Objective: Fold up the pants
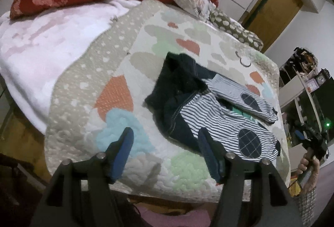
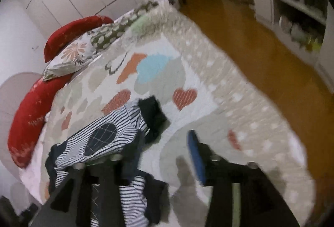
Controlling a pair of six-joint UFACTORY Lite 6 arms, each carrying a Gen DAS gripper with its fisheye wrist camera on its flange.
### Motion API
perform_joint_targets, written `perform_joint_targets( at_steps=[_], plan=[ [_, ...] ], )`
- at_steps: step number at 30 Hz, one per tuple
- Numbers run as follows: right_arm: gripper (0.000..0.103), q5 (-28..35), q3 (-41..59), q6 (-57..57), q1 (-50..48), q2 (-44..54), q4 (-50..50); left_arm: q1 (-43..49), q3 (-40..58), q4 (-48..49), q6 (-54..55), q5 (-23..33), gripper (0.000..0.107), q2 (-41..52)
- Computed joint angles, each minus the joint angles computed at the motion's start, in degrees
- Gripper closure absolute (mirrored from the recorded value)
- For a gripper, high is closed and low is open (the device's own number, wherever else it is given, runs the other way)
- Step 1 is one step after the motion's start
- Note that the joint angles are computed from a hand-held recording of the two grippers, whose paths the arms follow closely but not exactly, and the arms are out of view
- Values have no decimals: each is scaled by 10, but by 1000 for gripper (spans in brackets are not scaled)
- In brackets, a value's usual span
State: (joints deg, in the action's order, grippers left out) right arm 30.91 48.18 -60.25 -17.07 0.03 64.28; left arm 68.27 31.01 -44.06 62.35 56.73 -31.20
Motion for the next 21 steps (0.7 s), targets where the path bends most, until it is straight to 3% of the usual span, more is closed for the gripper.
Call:
perform_joint_targets(
  at_steps=[2,6,12,18,21],
  plan=[
    [31,12,-23,-55,-18,-48,42,-16,12,7,-9,-7,41,-6],
    [30,-22,-28,-117,-1,-64,89,-134,45,48,-87,-98,40,26],
    [30,-25,72,-54,54,57,32,-343,127,162,-249,-262,40,180],
    [30,-49,158,-3,127,155,-25,-438,212,225,-333,-316,40,313],
    [30,-59,199,32,153,198,-65,-480,250,310,-415,-341,40,362]
  ],
)
